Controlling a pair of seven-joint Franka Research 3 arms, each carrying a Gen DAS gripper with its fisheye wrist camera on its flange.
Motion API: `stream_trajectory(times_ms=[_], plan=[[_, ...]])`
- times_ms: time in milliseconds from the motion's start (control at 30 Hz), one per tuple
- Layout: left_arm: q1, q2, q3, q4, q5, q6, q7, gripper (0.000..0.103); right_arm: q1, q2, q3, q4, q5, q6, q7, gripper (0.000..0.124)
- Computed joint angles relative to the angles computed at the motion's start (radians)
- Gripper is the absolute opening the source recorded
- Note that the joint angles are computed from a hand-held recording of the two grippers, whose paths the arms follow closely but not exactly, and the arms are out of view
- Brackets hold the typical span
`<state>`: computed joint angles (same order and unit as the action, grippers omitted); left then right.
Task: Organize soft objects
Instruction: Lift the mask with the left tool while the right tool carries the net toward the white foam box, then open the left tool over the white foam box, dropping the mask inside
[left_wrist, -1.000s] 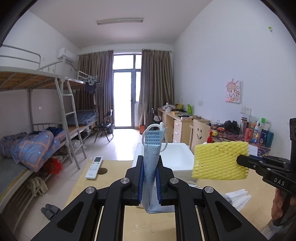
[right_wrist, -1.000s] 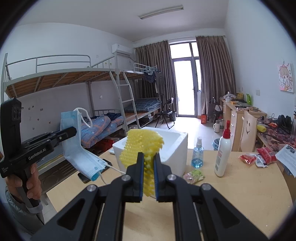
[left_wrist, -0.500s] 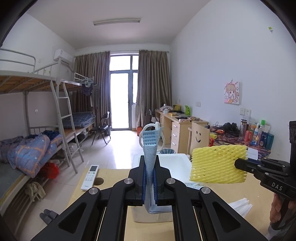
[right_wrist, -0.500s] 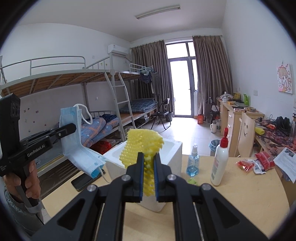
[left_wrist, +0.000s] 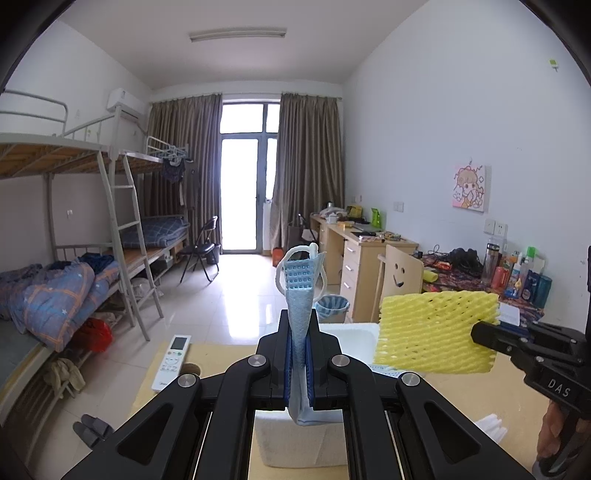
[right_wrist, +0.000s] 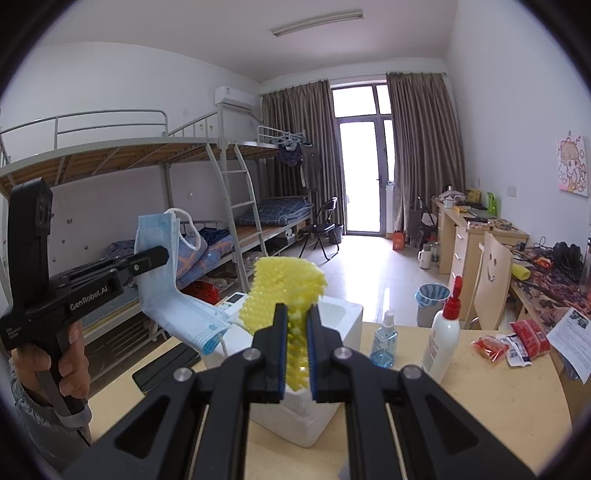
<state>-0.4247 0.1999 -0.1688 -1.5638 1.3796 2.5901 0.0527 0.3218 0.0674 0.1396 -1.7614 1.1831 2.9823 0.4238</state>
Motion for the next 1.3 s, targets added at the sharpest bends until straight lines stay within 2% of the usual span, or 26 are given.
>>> stream_trajectory(times_ms=[300, 600, 833, 933, 1300], plan=[[-0.011, 0.087, 0.026, 0.107, -0.071, -0.005, 0.087, 0.006, -0.013, 0.082, 0.012, 0.084, -0.161, 0.016, 0.151, 0.012], [-0.024, 0.17, 0.068, 0.207, -0.212, 0.003, 0.211, 0.006, -0.034, 0.157, 0.032, 0.155, -0.334, 0.006, 0.295, 0.012], [-0.036, 0.199, 0.09, 0.241, -0.308, -0.011, 0.294, 0.006, -0.063, 0.174, 0.065, 0.17, -0.344, 0.003, 0.302, 0.012], [-0.042, 0.209, 0.096, 0.25, -0.327, -0.012, 0.316, 0.006, -0.059, 0.175, 0.053, 0.167, -0.375, 0.007, 0.339, 0.012], [-0.052, 0.3, 0.089, 0.341, -0.49, -0.005, 0.502, 0.006, -0.082, 0.134, 0.073, 0.113, -0.306, 0.061, 0.311, 0.012]])
